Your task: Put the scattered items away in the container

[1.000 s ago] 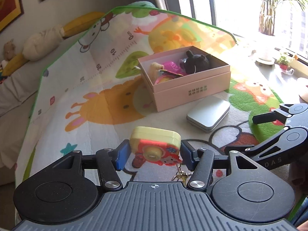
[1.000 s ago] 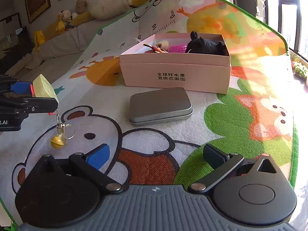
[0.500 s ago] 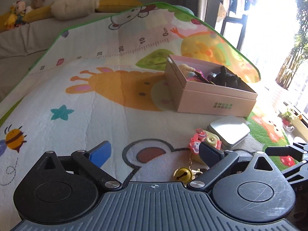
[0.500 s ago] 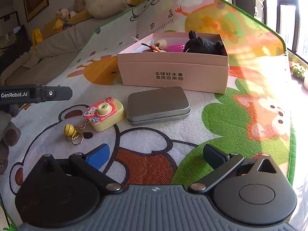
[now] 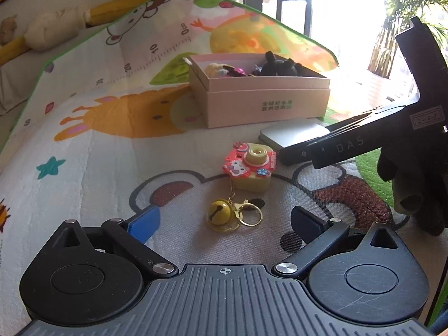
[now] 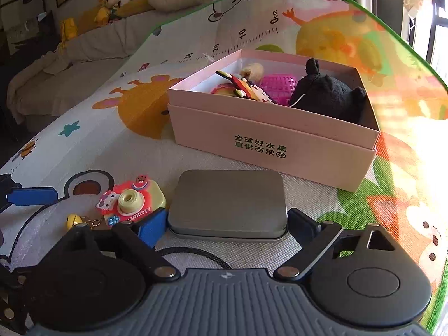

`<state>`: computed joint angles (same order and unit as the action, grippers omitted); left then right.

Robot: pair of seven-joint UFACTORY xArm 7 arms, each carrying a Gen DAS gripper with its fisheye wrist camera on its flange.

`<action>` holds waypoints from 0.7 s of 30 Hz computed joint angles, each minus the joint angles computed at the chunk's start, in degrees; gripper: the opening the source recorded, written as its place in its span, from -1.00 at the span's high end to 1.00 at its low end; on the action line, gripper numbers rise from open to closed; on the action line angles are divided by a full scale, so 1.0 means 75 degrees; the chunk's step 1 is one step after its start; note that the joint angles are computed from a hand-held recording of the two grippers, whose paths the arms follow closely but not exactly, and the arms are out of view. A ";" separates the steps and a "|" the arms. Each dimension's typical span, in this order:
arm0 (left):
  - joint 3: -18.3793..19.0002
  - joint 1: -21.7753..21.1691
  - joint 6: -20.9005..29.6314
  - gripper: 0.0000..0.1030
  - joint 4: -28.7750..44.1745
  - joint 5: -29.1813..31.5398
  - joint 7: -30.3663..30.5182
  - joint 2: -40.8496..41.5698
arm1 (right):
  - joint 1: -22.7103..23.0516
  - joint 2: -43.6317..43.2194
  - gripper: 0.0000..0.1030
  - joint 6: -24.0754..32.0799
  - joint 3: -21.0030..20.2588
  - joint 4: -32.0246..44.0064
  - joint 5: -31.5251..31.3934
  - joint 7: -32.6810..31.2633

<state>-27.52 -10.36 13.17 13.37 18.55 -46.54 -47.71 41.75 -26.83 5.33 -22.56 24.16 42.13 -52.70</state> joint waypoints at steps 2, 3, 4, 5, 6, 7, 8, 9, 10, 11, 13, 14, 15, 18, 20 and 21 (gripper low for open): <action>-0.0221 0.0185 0.0454 -0.98 0.0169 0.0178 0.0056 -0.0006 | -0.0446 -0.0254 -0.78 -0.0003 0.0337 -0.0264 -0.0189 0.0246; -0.0363 0.0365 0.0677 -0.98 0.0243 0.0335 0.0045 -0.0044 | -0.0742 -0.0453 -0.78 0.0005 0.0548 -0.0460 -0.0380 0.0399; -0.0453 0.0531 0.0799 -1.00 0.0283 0.0484 0.0006 -0.0079 | -0.1002 -0.0720 -0.78 0.0058 0.0683 -0.0683 -0.0582 0.0531; -0.0507 0.0749 0.0914 -1.00 0.0335 0.0651 -0.0026 -0.0094 | -0.1307 -0.1080 -0.78 0.0210 0.0798 -0.0939 -0.0796 0.0664; -0.0601 0.1018 0.1040 -1.00 0.0405 0.0829 -0.0102 -0.0084 | -0.1542 -0.1410 -0.78 0.0357 0.0854 -0.1160 -0.0970 0.0777; -0.0764 0.1378 0.1170 -1.00 0.0505 0.1051 -0.0241 -0.0056 | -0.1745 -0.1767 -0.78 0.0463 0.0893 -0.1398 -0.1126 0.0870; -0.0940 0.1747 0.1305 -1.00 0.0619 0.1272 -0.0440 -0.0019 | -0.1944 -0.2121 -0.79 0.0545 0.0950 -0.1639 -0.1284 0.0957; -0.1119 0.2048 0.1537 -1.00 0.0766 0.1459 -0.0654 0.0047 | -0.2081 -0.2389 -0.79 0.0588 0.1000 -0.1824 -0.1421 0.1046; -0.1356 0.2417 0.1890 -0.99 0.0978 0.1652 -0.0936 0.0119 | -0.2178 -0.2601 -0.79 0.0628 0.1042 -0.1964 -0.1544 0.1140; -0.1481 0.2628 0.2141 -0.99 0.1127 0.1780 -0.1186 0.0150 | -0.2230 -0.2763 -0.79 0.0672 0.1053 -0.2057 -0.1664 0.1211; -0.1256 0.2508 0.2314 -0.99 0.1236 0.1733 -0.1540 0.0077 | -0.2176 -0.2886 -0.83 0.0553 0.1030 -0.2167 -0.1860 0.1319; -0.0897 0.2141 0.2153 -0.99 0.1159 0.1580 -0.1582 -0.0006 | -0.2158 -0.2831 -0.89 0.0505 0.1056 -0.2158 -0.1954 0.1428; -0.0337 0.1518 0.1786 -0.99 0.1009 0.1298 -0.1507 -0.0089 | -0.2145 -0.2767 -0.90 0.0514 0.1054 -0.2128 -0.2050 0.1529; 0.1531 -0.0564 -0.0132 -0.99 0.0423 0.0109 -0.0634 0.0204 | -0.2015 -0.2632 -0.98 0.0577 0.0859 -0.2029 -0.2295 0.1713; 0.2285 -0.1518 -0.0872 -0.99 0.0350 -0.0483 -0.0141 0.0756 | -0.1943 -0.2627 -0.99 0.0569 0.0749 -0.2026 -0.2411 0.1769; 0.2593 -0.1906 -0.1201 -0.99 0.0359 -0.0734 0.0048 0.1124 | -0.1930 -0.2657 -0.99 0.0549 0.0708 -0.2053 -0.2457 0.1795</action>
